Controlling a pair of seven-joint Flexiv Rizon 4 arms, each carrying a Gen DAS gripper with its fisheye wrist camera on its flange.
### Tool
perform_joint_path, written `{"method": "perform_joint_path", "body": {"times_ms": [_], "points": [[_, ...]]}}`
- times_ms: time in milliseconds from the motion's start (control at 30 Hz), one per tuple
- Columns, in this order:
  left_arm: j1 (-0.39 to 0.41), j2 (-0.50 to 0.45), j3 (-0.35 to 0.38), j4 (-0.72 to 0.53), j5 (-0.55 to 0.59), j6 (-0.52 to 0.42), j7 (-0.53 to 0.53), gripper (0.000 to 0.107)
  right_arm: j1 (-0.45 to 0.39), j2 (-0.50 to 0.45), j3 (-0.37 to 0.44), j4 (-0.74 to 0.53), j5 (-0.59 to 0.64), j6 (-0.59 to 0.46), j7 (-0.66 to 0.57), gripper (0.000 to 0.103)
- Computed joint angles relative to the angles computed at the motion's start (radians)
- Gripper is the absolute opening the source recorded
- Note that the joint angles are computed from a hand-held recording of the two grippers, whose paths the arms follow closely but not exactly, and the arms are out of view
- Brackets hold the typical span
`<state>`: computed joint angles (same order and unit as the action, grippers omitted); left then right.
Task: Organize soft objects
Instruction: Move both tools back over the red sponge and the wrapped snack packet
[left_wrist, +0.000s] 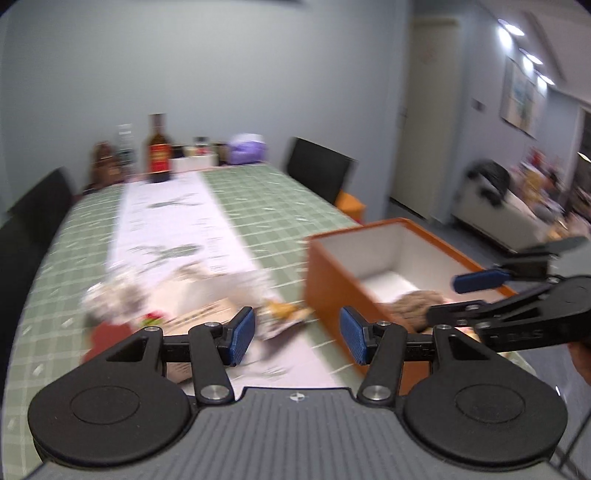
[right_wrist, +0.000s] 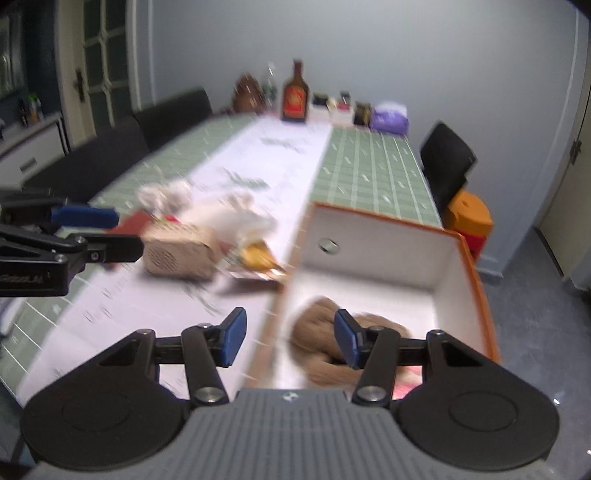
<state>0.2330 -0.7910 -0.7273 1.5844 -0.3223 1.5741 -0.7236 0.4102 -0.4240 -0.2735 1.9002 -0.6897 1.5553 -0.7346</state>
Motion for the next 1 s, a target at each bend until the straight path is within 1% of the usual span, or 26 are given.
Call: {"method": "perform_joint_path", "body": {"times_ms": [67,100,133,167,233,267,333,400,467,533,600,633,667,700,733,767,867,967,1000], "points": [[0.047,-0.001,-0.031,0.053,0.008,0.079,-0.018,0.063,0.105,-0.017,-0.121,0.029,-0.024,0.098,0.085,0.053],[0.069,-0.006,-0.045,0.075,0.023,0.114,-0.032,0.063,0.173,-0.031,-0.193,0.044,-0.014,0.143,0.113,0.053],[0.094,-0.010,-0.059,0.095,0.039,0.140,-0.045,0.063,0.230,-0.046,-0.249,0.052,0.005,0.176,0.127,0.053],[0.108,-0.012,-0.060,0.108,0.050,0.156,-0.062,0.063,0.295,-0.070,-0.311,0.058,0.035,0.209,0.141,0.053],[0.138,-0.020,-0.066,0.132,0.072,0.181,-0.097,0.063,0.385,-0.115,-0.393,0.066,0.096,0.256,0.138,0.053],[0.156,-0.023,-0.071,0.146,0.084,0.192,-0.114,0.063,0.419,-0.141,-0.424,0.065,0.128,0.279,0.133,0.053],[0.168,-0.025,-0.052,0.163,0.098,0.217,-0.154,0.063,0.471,-0.190,-0.464,0.059,0.192,0.309,0.124,0.053],[0.149,-0.023,-0.004,0.161,0.106,0.239,-0.192,0.063,0.460,-0.213,-0.430,0.039,0.226,0.313,0.122,0.053],[0.159,-0.026,0.011,0.169,0.124,0.247,-0.224,0.063,0.424,-0.227,-0.372,0.016,0.249,0.314,0.120,0.053],[0.171,-0.032,0.014,0.161,0.152,0.229,-0.240,0.063,0.378,-0.231,-0.306,-0.014,0.247,0.280,0.104,0.053],[0.168,-0.034,0.031,0.139,0.174,0.198,-0.252,0.063,0.346,-0.230,-0.264,-0.037,0.238,0.237,0.069,0.053],[0.156,-0.030,0.053,0.119,0.181,0.174,-0.257,0.063,0.315,-0.224,-0.226,-0.052,0.228,0.212,0.048,0.053],[0.138,-0.025,0.081,0.098,0.185,0.150,-0.264,0.064,0.273,-0.216,-0.176,-0.069,0.218,0.186,0.024,0.053],[0.116,-0.019,0.112,0.077,0.183,0.135,-0.270,0.066,0.223,-0.213,-0.119,-0.097,0.209,0.152,-0.002,0.053],[0.090,-0.015,0.147,0.055,0.175,0.123,-0.276,0.071,0.190,-0.211,-0.082,-0.118,0.206,0.119,-0.028,0.053],[0.065,-0.015,0.178,0.030,0.166,0.105,-0.278,0.073,0.157,-0.209,-0.045,-0.142,0.205,0.084,-0.058,0.053],[0.003,-0.020,0.247,-0.051,0.128,0.029,-0.265,0.074,0.057,-0.220,0.067,-0.224,0.217,-0.008,-0.141,0.053],[-0.072,-0.043,0.330,-0.151,0.085,-0.051,-0.244,0.080,-0.023,-0.253,0.156,-0.320,0.223,-0.098,-0.217,0.053],[-0.104,-0.055,0.371,-0.193,0.076,-0.083,-0.240,0.083,-0.041,-0.266,0.178,-0.351,0.225,-0.126,-0.241,0.053]]}}
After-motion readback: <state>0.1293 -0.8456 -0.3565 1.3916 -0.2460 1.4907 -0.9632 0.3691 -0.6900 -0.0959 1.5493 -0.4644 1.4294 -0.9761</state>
